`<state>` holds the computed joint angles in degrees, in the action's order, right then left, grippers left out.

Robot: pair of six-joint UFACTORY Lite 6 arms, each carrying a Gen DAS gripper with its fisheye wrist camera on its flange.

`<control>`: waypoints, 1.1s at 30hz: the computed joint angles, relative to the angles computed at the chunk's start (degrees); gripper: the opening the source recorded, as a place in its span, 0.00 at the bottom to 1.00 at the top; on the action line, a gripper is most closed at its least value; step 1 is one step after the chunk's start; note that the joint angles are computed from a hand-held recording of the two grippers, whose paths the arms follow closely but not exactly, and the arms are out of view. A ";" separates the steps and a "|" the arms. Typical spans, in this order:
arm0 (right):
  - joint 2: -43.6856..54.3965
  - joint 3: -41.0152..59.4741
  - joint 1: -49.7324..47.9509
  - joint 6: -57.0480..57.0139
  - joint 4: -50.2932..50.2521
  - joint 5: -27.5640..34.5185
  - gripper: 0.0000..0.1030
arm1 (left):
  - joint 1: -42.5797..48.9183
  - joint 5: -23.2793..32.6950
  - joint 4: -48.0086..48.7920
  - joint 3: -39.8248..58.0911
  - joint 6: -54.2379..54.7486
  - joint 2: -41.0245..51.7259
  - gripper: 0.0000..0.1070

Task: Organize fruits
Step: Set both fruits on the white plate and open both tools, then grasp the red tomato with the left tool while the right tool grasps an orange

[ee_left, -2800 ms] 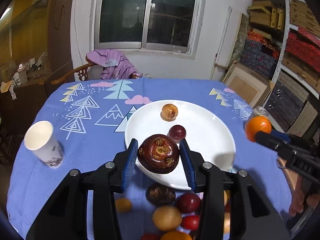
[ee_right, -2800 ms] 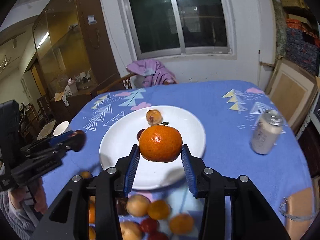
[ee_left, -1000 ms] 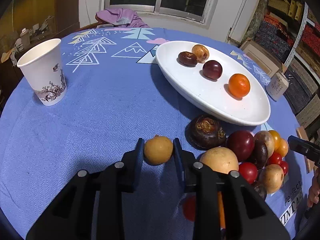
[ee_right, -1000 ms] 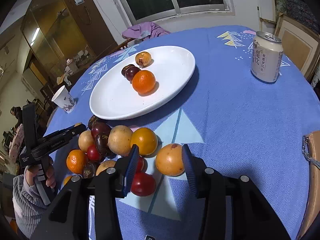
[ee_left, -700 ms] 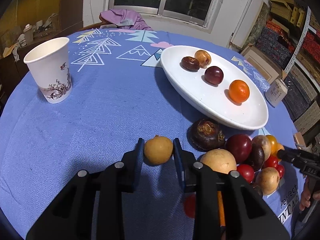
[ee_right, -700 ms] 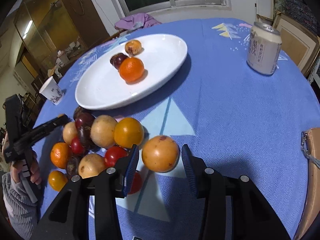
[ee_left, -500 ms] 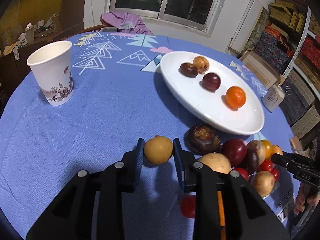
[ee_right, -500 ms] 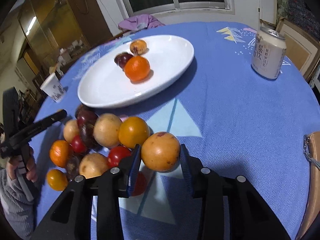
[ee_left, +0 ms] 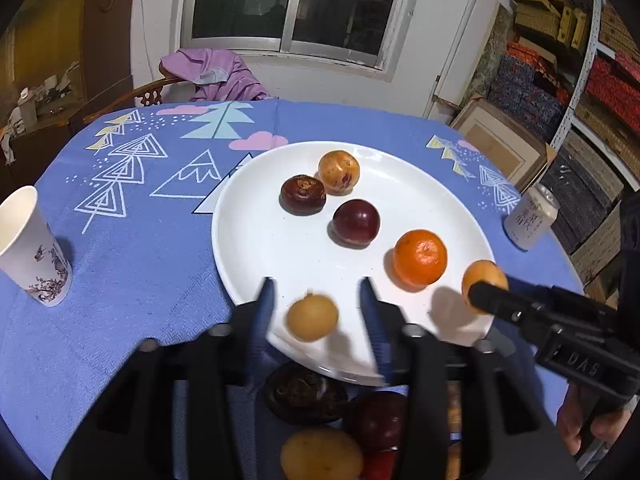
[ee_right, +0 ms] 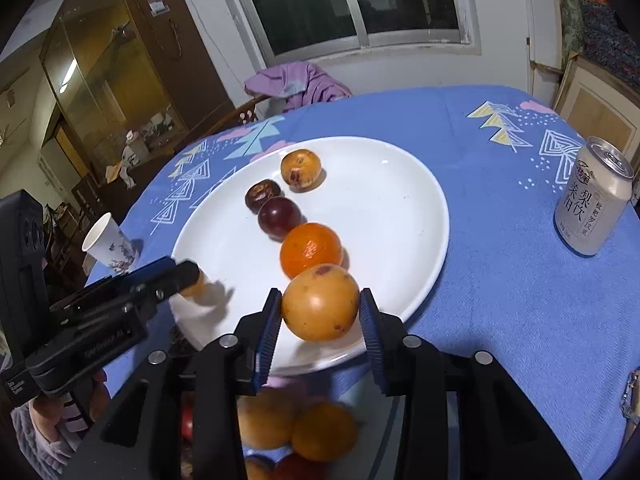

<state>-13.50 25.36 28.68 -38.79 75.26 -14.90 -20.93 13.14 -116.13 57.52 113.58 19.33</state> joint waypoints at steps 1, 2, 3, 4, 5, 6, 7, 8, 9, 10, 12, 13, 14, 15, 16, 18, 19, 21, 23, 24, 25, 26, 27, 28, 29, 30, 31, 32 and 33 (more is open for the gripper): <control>-1.33 -1.42 0.19 3.27 -2.64 -1.35 0.57 | 0.27 0.05 -2.13 -0.08 2.14 0.22 0.55; -3.03 -2.51 0.00 4.14 -3.18 -1.67 0.57 | 0.81 0.14 -2.07 0.06 1.88 0.35 0.55; -6.03 -3.90 -0.44 2.99 -1.67 -1.41 0.57 | 1.71 1.20 0.19 -0.14 -0.78 0.00 0.55; -8.85 -5.12 -0.67 1.71 0.01 -0.99 0.57 | 2.71 2.33 3.68 -0.21 -4.60 -0.35 0.55; -11.62 -6.30 -0.70 -0.10 2.20 -0.47 0.57 | 3.76 3.27 6.90 -0.49 -8.09 -0.99 0.55; -14.75 -7.61 -0.29 -4.02 6.46 -0.03 0.57 | 4.69 3.91 8.85 -1.17 -9.90 -1.92 0.55; -16.93 -8.50 0.89 -8.47 11.48 -0.51 0.58 | 5.67 4.47 9.52 -2.60 -10.02 -3.48 0.55; -18.58 -9.29 2.63 -12.03 15.82 -1.67 0.59 | 6.69 5.11 10.23 -4.23 -9.84 -5.00 0.55; -19.99 -10.07 4.83 -15.00 19.77 -3.31 0.60 | 8.02 6.04 10.60 -6.53 -9.01 -6.78 0.55; -20.76 -10.72 6.89 -16.36 22.24 -4.85 0.61 | 9.02 6.03 10.99 -8.45 -8.37 -8.20 0.55; -21.98 -12.05 10.59 -18.19 26.57 -7.10 0.61 | 11.01 5.71 12.76 -11.49 -6.85 -9.89 0.55; -22.76 -12.74 12.02 -18.52 27.88 -7.89 0.61 | 12.11 5.83 12.25 -12.98 -5.19 -10.54 0.55; -23.73 -13.42 13.62 -18.91 29.34 -8.97 0.62 | 13.32 5.40 12.20 -14.41 -4.43 -11.10 0.55; -24.69 -13.97 14.95 -19.79 31.04 -9.96 0.62 | 14.61 5.68 12.95 -15.57 -4.66 -11.54 0.55; -25.69 -14.48 15.66 -20.86 32.52 -10.57 0.62 | 16.98 7.56 15.74 -17.37 -6.42 -12.43 0.55; -29.44 -16.28 17.05 -22.86 35.88 -12.04 0.62 | 20.75 10.59 20.75 -20.99 -8.55 -14.86 0.55; -31.83 -17.27 17.36 -24.59 38.23 -12.57 0.63 | 21.53 11.11 21.03 -22.87 -7.30 -16.42 0.55; -37.04 -19.09 17.72 -28.57 42.97 -13.53 0.63 | 23.13 12.24 19.94 -28.22 -1.93 -21.25 0.55; -40.80 -19.95 17.94 -31.58 46.01 -14.85 0.63 | 24.02 13.09 21.06 -31.58 -0.36 -23.95 0.55; -42.11 -20.15 17.69 -32.91 47.11 -15.10 0.63 | 24.32 13.91 22.35 -32.58 -0.65 -24.64 0.55; -42.99 -20.33 17.38 -33.85 48.00 -14.98 0.63 | 24.45 14.97 24.32 -33.02 -1.46 -24.69 0.55; -43.71 -20.53 16.46 -35.28 49.21 -14.30 0.64 | 24.03 15.45 25.50 -33.29 -2.01 -24.72 0.55; -44.43 -20.84 15.25 -37.09 50.80 -13.43 0.64 | 23.36 15.55 25.59 -33.61 -1.91 -24.88 0.55; -44.57 -20.96 14.31 -38.27 51.86 -12.65 0.64 | 22.63 15.04 24.36 -34.10 -0.79 -25.26 0.55; -44.92 -21.16 13.32 -39.73 53.13 -11.85 0.64 | 22.33 14.81 23.67 -34.19 -0.20 -25.25 0.55; -45.07 -21.32 11.86 -41.77 54.85 -10.51 0.65 | 22.64 15.17 24.22 -33.79 -0.67 -24.71 0.55; -45.57 -21.47 11.06 -43.48 56.38 -9.98 0.65 | 22.98 15.47 24.82 -33.27 -1.41 -23.94 0.55; -45.93 -21.62 10.32 -44.76 57.54 -9.46 0.65 | 22.45 14.33 24.22 -32.74 -1.35 -23.14 0.55; -46.29 -21.76 9.79 -45.66 58.40 -9.22 0.65 | 21.60 12.65 21.66 -32.59 0.56 -22.26 0.60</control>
